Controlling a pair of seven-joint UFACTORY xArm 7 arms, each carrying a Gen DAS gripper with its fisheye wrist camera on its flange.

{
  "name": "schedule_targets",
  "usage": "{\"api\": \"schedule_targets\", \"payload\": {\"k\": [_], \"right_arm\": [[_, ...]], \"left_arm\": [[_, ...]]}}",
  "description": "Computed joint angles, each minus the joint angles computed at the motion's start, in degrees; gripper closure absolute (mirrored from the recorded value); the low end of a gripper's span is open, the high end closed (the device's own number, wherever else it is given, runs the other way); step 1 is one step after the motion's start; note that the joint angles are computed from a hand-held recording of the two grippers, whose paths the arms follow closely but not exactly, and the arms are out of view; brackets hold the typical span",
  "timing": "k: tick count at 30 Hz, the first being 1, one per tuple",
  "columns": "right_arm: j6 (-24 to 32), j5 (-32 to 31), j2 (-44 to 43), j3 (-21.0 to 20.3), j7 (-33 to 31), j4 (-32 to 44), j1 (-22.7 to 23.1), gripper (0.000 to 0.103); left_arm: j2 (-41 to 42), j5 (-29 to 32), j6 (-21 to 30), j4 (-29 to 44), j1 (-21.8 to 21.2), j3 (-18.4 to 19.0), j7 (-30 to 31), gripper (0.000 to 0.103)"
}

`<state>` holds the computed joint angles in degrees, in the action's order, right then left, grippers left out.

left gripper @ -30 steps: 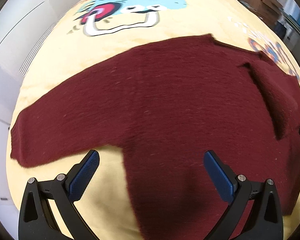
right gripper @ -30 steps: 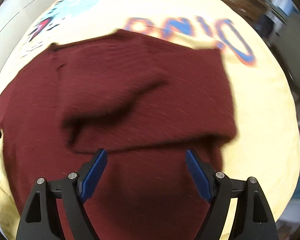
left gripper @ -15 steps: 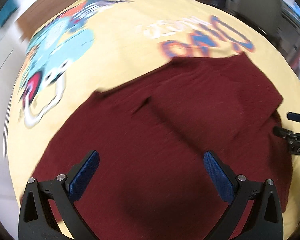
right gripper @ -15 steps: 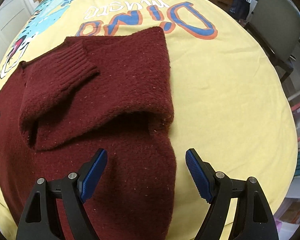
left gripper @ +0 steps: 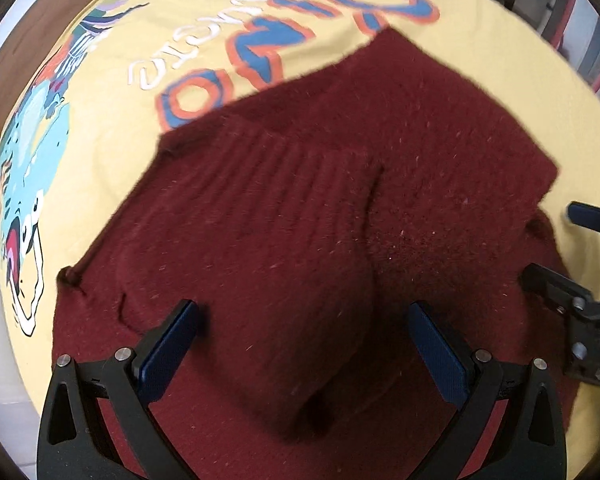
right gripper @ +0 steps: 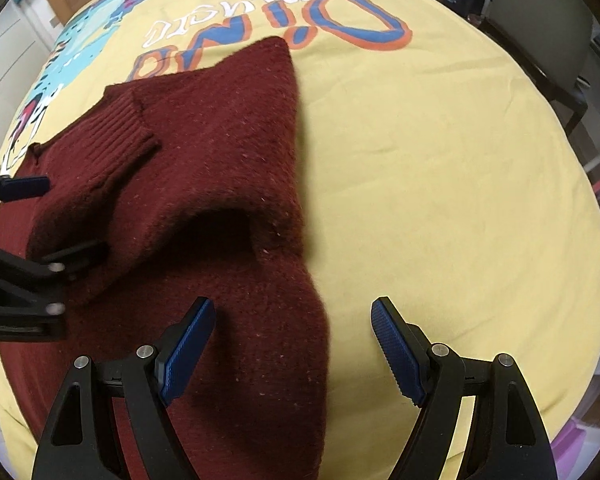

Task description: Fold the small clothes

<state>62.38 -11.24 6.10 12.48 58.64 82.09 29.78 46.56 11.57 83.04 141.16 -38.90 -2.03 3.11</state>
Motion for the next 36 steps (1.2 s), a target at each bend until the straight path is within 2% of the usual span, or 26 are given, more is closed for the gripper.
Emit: {"api": "schedule_targets", "payload": {"k": [2,3,4,5,7,16,18,20,22,23,26,30,36], "right_arm": [[-0.5,0.7,-0.4,0.0,-0.2,-0.9,-0.1,0.021],[-0.7,0.8,-0.1,0.0,-0.4,-0.9,-0.2,0.021],[-0.8,0.9,-0.1,0.1,-0.5,-1.0,-0.2,0.022],[-0.9,0.9,-0.2,0.1,-0.5,-1.3,-0.1,0.022],[-1.1,0.6,-0.2,0.1,-0.3,-1.4,-0.1,0.022],[0.5,-0.3,4.5,-1.2,-2.5,3.9,-0.4,0.022],[0.4,-0.7,5.1,-1.7,-2.3,4.9,-0.4,0.027],[2.2,-2.3,6.1,-2.2,-2.1,6.9,0.0,0.065],[1.0,-1.2,6.1,-2.3,-2.9,6.8,-0.4,0.076],[0.4,-0.6,6.1,-2.3,-3.4,6.6,-0.5,0.089],[0.9,-1.2,6.3,-2.3,-3.8,6.9,-0.1,0.09],[0.5,-0.9,6.0,-2.3,-3.7,5.9,0.0,0.09],[1.6,-1.1,6.7,-2.2,-4.6,6.6,0.3,0.09]], "left_arm": [[4.3,0.9,3.1,6.4,-0.8,1.3,-1.5,0.04],[5.2,-0.1,3.9,8.2,-0.5,1.1,-1.8,0.045],[4.7,-1.2,3.2,7.5,0.3,0.7,-2.0,0.055],[2.8,-1.6,1.4,4.5,0.8,0.7,-2.2,0.071],[1.2,-1.5,0.3,2.5,1.7,0.9,-2.6,0.09],[-13.9,-5.7,-13.0,-19.1,10.6,-1.9,-7.7,0.092],[-18.3,-6.1,-16.3,-25.1,12.5,-2.2,-8.8,0.092],[-20.9,-6.4,-18.5,-28.6,13.7,-2.6,-10.6,0.092],[-24.6,-7.5,-21.1,-33.7,15.0,-3.2,-12.8,0.092],[-26.6,-7.7,-22.4,-36.3,16.1,-3.2,-13.0,0.092],[-31.0,-6.6,-26.1,-43.2,16.8,-3.6,-15.8,0.092],[-38.0,-6.7,-27.4,-52.3,18.8,-3.9,-21.0,0.092],[-40.1,-10.7,-25.8,-58.6,21.3,-5.1,-21.8,0.087]]}}
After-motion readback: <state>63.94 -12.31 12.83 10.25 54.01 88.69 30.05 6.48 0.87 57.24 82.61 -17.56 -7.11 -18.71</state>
